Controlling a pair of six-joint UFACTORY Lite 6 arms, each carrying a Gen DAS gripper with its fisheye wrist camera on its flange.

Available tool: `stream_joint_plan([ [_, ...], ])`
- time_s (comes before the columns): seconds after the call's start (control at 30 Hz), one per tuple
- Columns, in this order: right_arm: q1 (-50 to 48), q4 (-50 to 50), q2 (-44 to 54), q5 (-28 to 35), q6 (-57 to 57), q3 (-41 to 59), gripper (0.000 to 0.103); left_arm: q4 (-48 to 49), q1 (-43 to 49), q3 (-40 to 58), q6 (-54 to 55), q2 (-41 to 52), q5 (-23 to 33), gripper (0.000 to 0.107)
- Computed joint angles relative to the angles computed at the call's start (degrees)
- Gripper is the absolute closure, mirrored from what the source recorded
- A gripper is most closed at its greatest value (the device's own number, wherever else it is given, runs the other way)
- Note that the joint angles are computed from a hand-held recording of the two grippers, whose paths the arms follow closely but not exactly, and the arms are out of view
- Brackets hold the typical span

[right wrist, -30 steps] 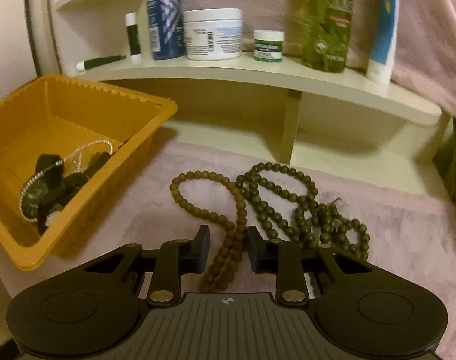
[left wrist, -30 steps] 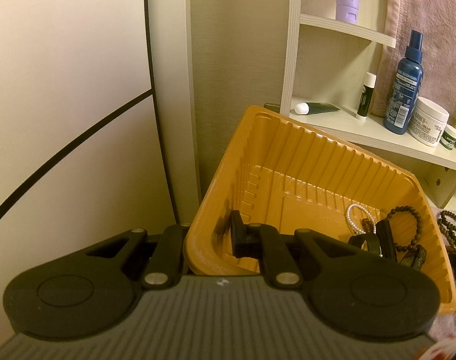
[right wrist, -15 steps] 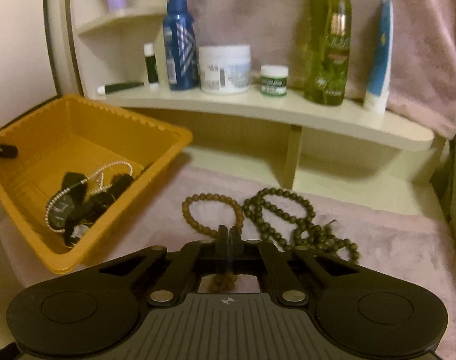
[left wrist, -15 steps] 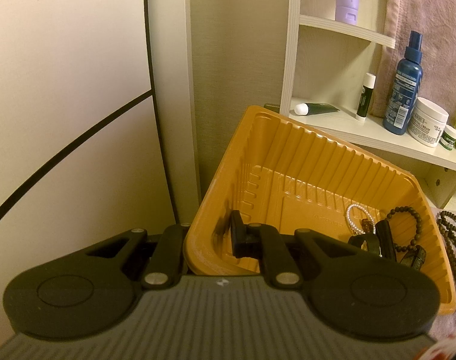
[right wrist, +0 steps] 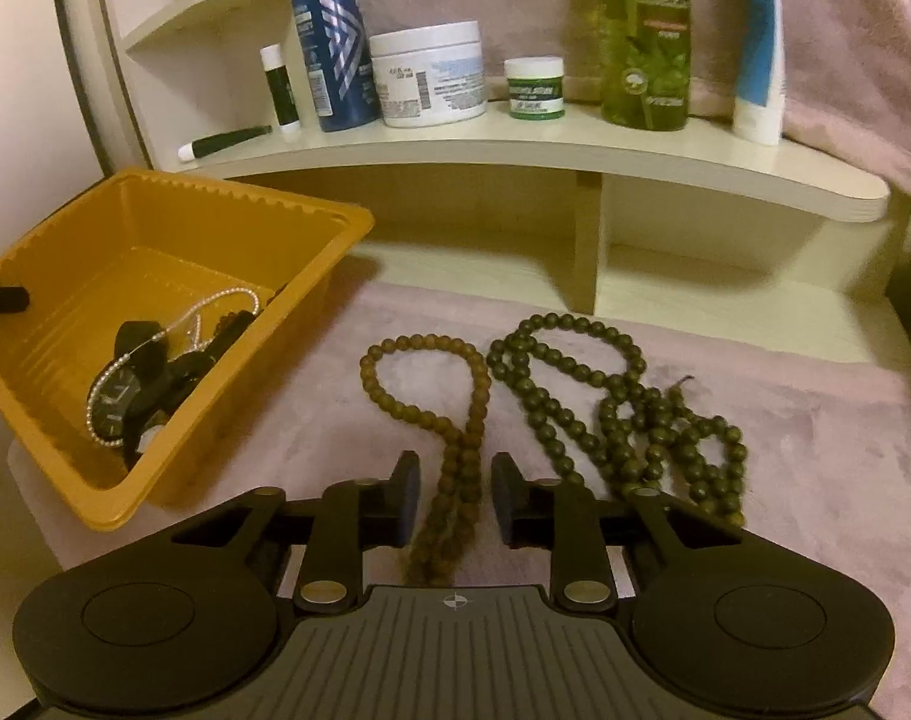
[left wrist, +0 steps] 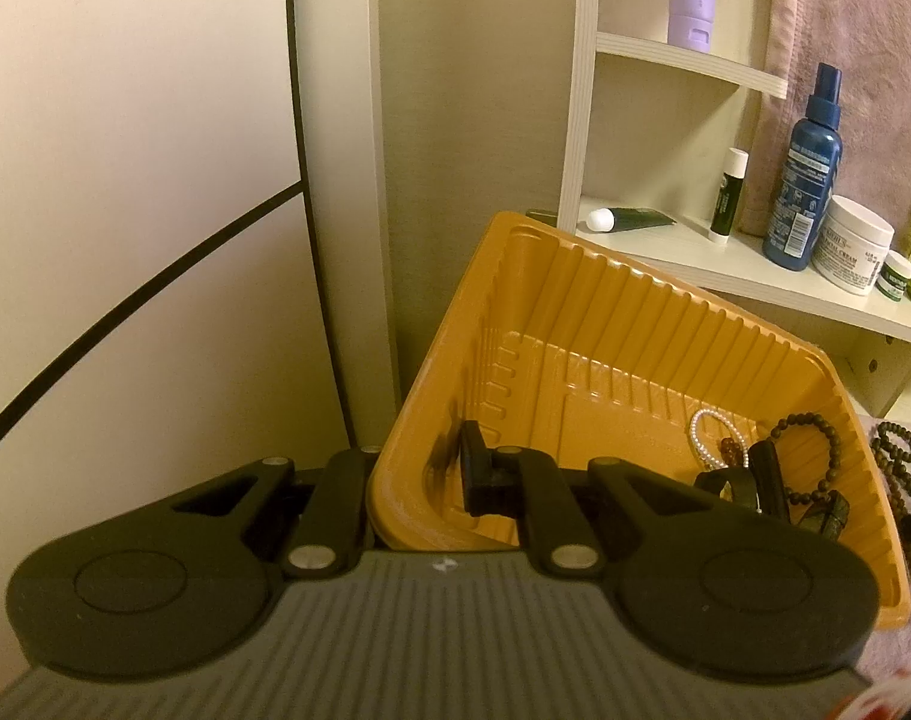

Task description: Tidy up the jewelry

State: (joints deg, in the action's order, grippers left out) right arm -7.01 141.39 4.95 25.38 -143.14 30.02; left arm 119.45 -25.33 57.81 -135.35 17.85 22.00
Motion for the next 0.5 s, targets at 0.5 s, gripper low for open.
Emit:
stream_joint_plan([
  [0.5,0.11,5.89,3.43,4.83,-8.44,0.88,0.09,-1.0,-0.11,0.61,0.85,0.5,-0.06,0.096],
])
